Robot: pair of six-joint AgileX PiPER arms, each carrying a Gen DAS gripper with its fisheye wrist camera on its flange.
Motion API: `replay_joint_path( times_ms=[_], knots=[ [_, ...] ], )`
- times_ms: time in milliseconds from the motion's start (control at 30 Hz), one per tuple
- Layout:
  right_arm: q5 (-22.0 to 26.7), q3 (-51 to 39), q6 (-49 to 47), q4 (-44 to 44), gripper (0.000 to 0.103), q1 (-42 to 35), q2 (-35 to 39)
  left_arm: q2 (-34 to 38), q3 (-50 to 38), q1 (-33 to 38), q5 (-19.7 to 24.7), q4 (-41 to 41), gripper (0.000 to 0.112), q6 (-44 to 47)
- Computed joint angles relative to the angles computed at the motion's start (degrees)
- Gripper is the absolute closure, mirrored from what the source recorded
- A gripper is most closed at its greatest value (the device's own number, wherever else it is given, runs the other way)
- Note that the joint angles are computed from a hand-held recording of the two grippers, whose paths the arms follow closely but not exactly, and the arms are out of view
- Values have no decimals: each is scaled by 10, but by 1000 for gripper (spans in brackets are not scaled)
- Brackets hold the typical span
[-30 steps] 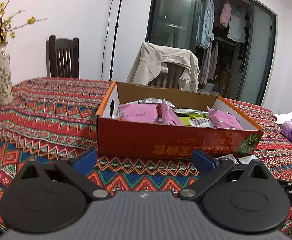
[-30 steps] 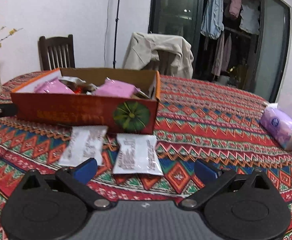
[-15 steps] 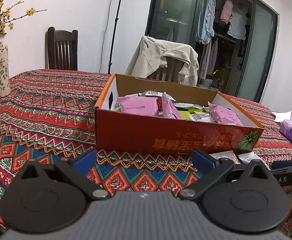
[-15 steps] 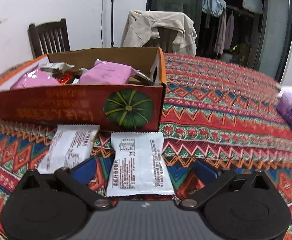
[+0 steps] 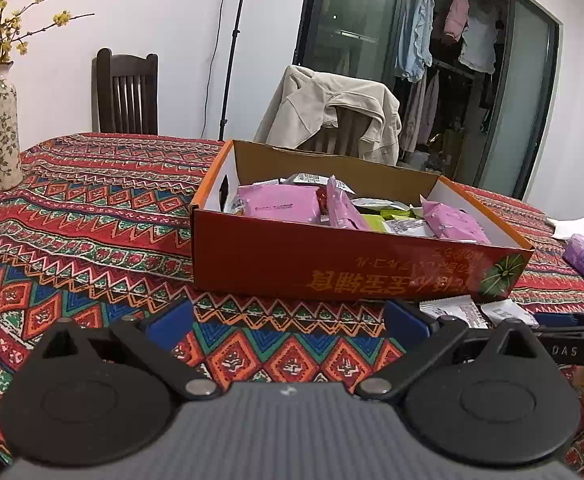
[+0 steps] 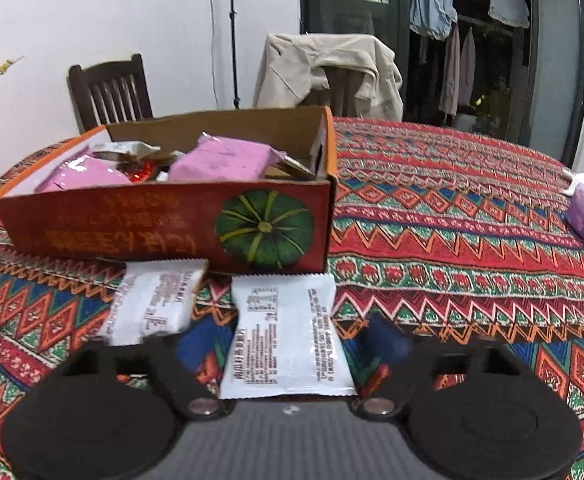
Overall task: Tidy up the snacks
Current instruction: 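Grasp a white sachet with the right gripper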
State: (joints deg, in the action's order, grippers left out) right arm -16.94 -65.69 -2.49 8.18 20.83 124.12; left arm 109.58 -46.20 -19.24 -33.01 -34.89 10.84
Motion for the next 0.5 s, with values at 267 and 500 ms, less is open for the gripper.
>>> replay_joint_path(
  times_ms=[267,500],
  knots=[
    [-60,46,53,-45,63,-6,-20,1,-24,-24,10,-113,9,111],
    [-143,98,51,-31,63,-6,-41,1,-78,-72,36,-252,9,256]
  ],
)
